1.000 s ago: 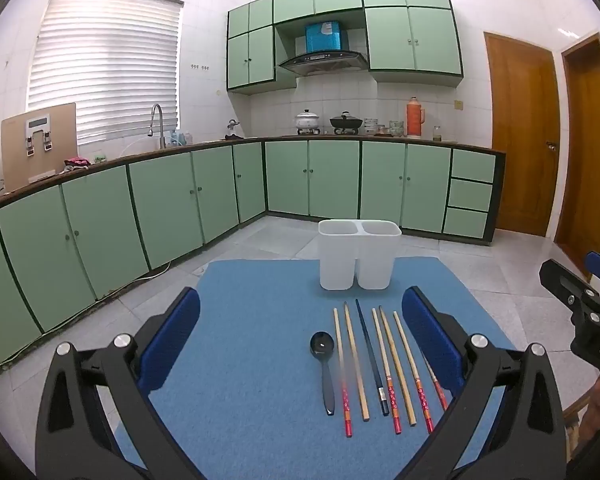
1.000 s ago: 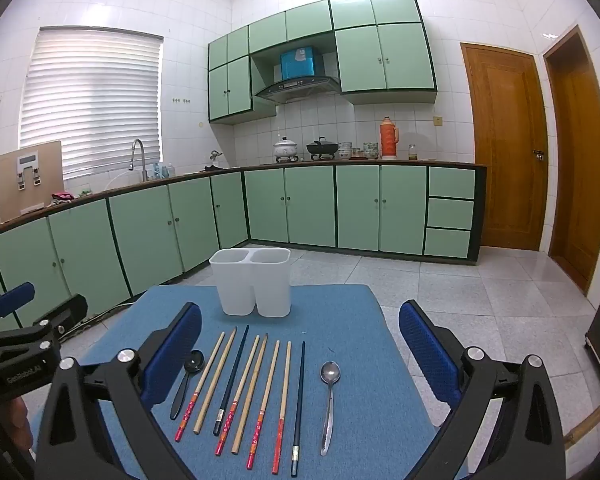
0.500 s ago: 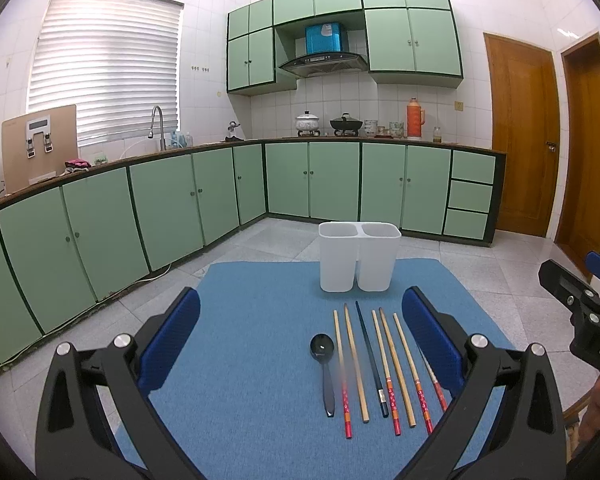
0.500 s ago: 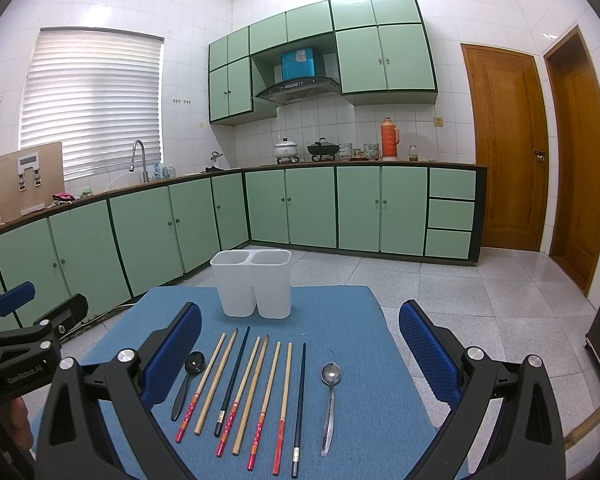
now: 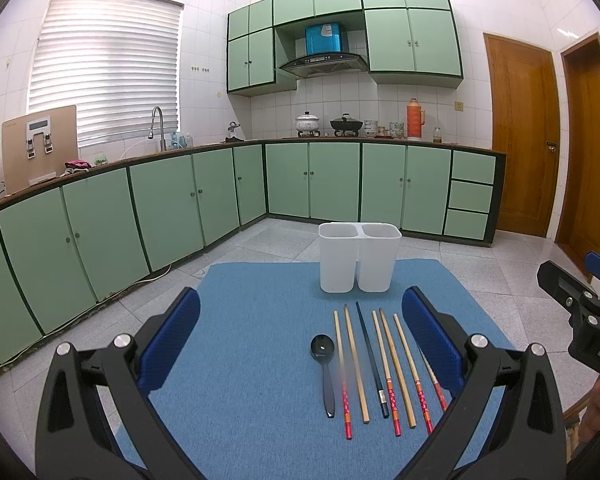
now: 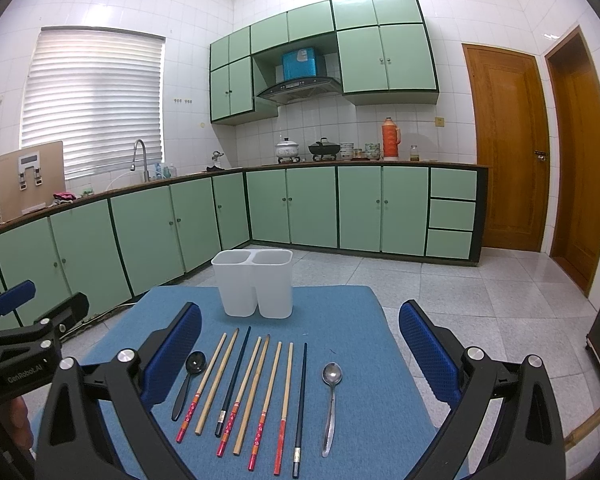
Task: Organize utensils
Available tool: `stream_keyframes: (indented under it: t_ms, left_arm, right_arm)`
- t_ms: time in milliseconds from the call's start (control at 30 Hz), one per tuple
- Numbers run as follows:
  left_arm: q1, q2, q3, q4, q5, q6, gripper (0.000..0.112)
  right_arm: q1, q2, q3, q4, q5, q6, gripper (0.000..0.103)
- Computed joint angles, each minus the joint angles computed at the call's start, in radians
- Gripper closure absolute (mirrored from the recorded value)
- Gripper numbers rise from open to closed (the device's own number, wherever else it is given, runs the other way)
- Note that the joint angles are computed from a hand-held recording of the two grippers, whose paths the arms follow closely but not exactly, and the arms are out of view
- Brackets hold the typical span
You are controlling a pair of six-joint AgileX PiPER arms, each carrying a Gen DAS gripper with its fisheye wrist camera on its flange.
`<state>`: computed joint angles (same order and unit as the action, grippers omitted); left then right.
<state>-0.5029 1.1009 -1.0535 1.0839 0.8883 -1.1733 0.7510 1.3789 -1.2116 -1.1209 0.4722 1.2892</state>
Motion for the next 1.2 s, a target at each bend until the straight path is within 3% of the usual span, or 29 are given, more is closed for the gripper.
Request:
stream_keyframes:
  t_ms: [1200]
  left_arm:
    - [0.002,0.001,-0.008,-0.006,0.003,0.01,0.014]
  right_arm:
    - [0.001,0.004,-0.001,-0.003,0.0,0.004,0.006]
